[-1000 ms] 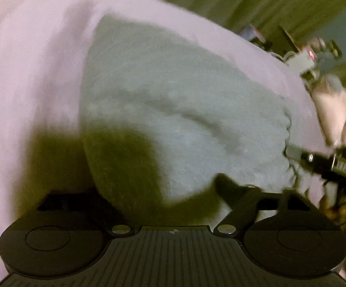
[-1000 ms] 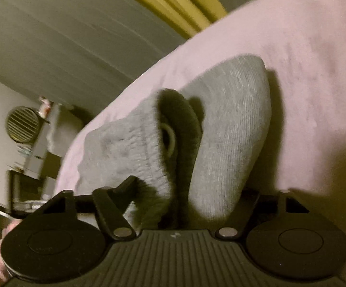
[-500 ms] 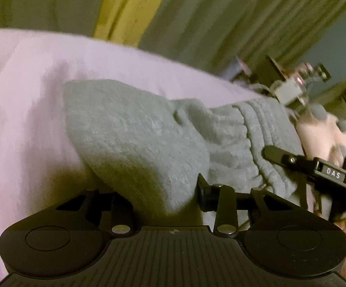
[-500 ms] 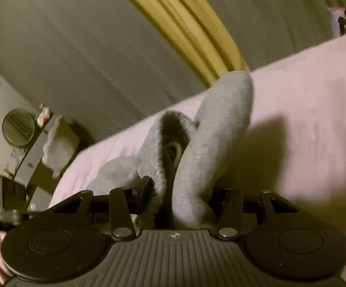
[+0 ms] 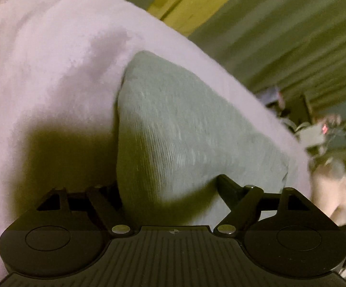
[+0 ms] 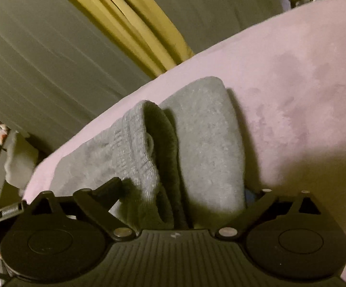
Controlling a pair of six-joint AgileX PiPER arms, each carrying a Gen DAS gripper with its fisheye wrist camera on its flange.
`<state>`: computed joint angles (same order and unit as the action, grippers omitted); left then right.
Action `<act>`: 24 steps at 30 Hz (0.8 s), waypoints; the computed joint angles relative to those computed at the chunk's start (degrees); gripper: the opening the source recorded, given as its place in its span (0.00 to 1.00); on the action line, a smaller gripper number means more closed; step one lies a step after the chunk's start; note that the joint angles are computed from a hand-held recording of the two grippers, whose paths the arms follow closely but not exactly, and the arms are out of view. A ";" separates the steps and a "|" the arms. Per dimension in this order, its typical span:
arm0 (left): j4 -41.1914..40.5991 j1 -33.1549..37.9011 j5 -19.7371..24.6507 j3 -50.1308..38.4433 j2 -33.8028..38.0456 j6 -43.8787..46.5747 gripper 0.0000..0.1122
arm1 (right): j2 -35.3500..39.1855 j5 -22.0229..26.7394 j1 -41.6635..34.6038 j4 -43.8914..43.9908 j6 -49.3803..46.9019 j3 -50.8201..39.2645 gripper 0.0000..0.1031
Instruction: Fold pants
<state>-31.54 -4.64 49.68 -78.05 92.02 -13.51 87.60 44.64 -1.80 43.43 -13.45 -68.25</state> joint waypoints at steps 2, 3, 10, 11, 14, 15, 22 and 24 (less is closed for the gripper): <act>-3.31 0.97 0.36 -1.06 1.98 2.82 0.75 | 1.70 1.57 -0.95 3.20 -3.07 -0.58 0.96; -4.10 0.91 0.89 -1.91 3.20 3.91 0.75 | 2.91 2.90 -1.45 4.73 -4.70 -1.20 0.96; 2.22 -3.99 0.53 -5.62 6.89 4.55 0.66 | 8.20 4.99 0.35 7.64 -6.43 -4.49 0.96; 4.68 -5.46 0.07 -6.05 6.41 3.91 0.56 | 7.71 3.68 1.33 5.51 -5.15 -4.60 0.93; 8.11 -7.46 -0.78 -6.39 4.20 3.60 0.39 | 5.34 -1.94 6.11 2.61 -3.95 -3.83 0.67; 7.82 -7.52 -0.84 -6.61 3.73 3.57 0.37 | 4.79 -2.97 6.66 2.67 -4.06 -3.60 0.61; 16.49 -12.66 -4.38 -10.26 1.39 -0.13 0.34 | 1.26 -5.56 8.73 3.30 -2.11 -5.05 0.53; 19.65 -13.62 -6.00 -10.81 1.31 -0.69 0.35 | 0.95 -6.63 7.92 3.04 -4.26 -5.86 0.52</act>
<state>-11.90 -18.26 43.68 -88.86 93.33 -14.20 88.55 38.01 6.12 46.48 -17.72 -74.11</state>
